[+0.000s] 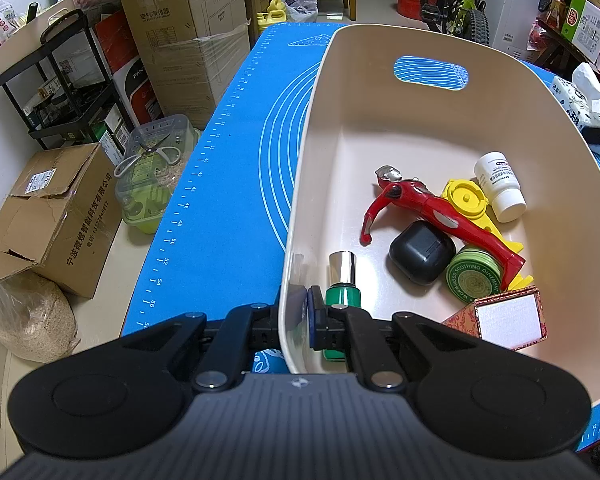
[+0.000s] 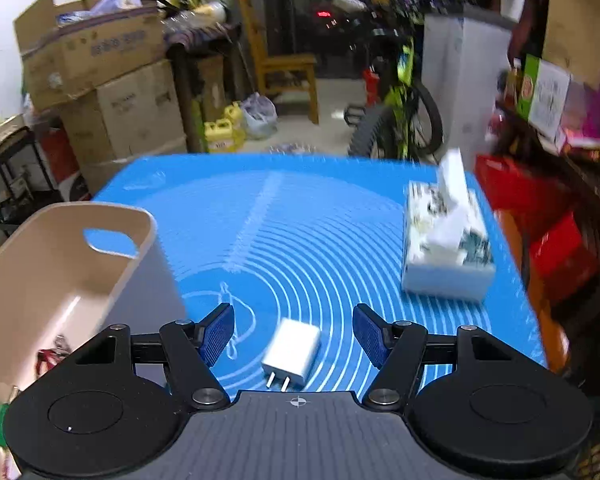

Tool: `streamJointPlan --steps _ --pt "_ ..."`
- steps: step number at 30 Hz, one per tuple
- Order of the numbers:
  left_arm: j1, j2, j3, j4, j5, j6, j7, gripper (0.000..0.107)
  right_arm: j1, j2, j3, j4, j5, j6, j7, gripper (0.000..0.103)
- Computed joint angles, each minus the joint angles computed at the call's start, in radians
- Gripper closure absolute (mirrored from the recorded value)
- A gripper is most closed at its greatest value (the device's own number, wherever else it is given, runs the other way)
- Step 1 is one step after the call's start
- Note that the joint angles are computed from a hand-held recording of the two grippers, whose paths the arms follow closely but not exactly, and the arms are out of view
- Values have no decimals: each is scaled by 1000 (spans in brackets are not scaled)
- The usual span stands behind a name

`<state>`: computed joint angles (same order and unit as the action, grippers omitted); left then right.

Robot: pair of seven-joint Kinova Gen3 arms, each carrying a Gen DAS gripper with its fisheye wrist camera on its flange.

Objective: Organize rigid objects
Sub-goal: 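Grasp the white charger with the right tool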

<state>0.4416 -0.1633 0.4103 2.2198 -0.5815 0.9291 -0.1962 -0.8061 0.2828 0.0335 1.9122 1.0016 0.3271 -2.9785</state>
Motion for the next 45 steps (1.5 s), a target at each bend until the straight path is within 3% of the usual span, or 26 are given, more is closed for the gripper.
streamJointPlan --steps 6,15,19,22,24,26,28,45 --pt "2 0 -3 0 0 -1 0 97 5 83 34 -25 -61 -55 30 31" --pt "4 3 -1 -1 -2 1 4 97 -54 166 108 -69 -209 -55 119 31" --pt "4 3 -1 -1 -3 1 6 97 -140 193 192 -81 -220 -45 126 31" --pt "5 3 -1 -2 -3 3 5 97 -194 208 236 -92 -206 -19 117 38" --pt "5 3 -1 -4 -2 4 4 97 -200 208 239 -91 -194 -20 116 43" --pt "6 2 -2 -3 -2 5 3 97 -203 206 237 -92 -188 -15 120 57" --pt "6 3 -2 -3 -2 4 4 97 -214 206 243 -93 -171 -8 110 60" --pt "7 4 -1 -5 -3 7 7 97 -160 107 159 -34 -24 46 -64 61"
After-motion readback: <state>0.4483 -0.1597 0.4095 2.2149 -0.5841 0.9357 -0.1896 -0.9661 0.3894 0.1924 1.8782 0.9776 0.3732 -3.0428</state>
